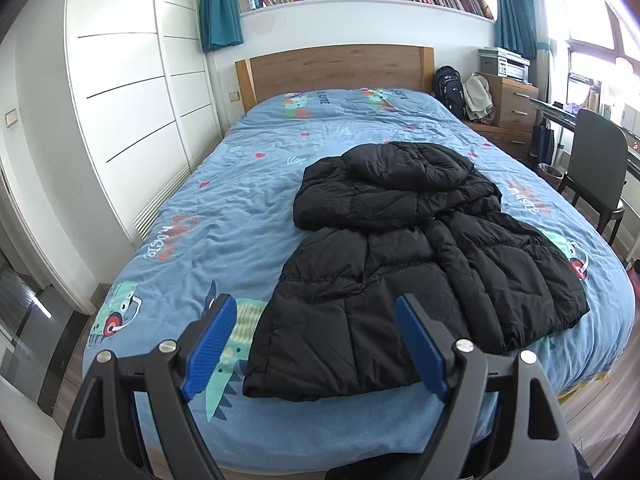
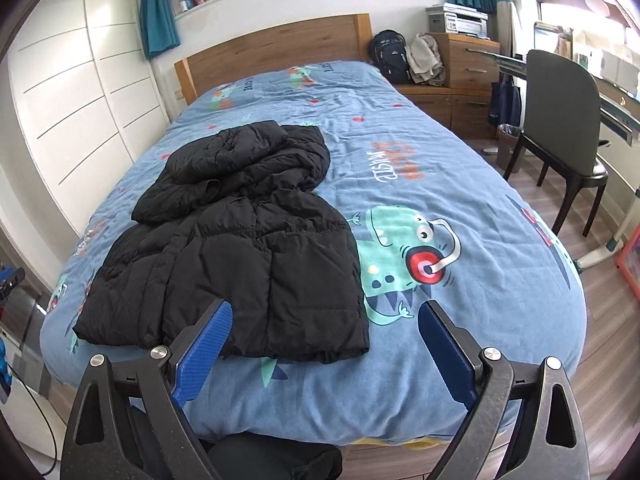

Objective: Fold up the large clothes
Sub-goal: 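Withdraw both grippers from the folded jacket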

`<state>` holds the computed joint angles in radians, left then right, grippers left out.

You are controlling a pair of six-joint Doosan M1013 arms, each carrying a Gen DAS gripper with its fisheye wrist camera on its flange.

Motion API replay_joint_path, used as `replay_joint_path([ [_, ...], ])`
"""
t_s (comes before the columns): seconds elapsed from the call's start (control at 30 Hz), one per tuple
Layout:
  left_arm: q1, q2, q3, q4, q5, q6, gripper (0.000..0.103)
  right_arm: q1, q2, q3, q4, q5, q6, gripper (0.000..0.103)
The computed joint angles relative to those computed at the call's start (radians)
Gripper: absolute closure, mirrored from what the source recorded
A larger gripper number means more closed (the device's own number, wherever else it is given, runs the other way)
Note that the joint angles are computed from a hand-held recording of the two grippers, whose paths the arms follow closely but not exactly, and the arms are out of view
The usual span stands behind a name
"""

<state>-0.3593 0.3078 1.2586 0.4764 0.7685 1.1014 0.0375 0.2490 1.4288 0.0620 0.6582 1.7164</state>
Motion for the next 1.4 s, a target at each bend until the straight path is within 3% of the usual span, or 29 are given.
replay_joint_path([
  [0.57,0.034,0.023,-0.005,-0.035,0.073,0.007,0.022,-0.022,0.001,0.017,0.009,0.021,0.071,0.006],
  [1.03,0.048,0.124,-0.089,-0.062,0.179,0.047,0.022,-0.036,0.094,-0.047,0.068,0.095,0.053,0.006],
  [1.4,0.062,0.186,-0.131,-0.082,0.223,0.019,0.022,-0.034,0.163,-0.128,0.093,0.159,0.018,0.006],
])
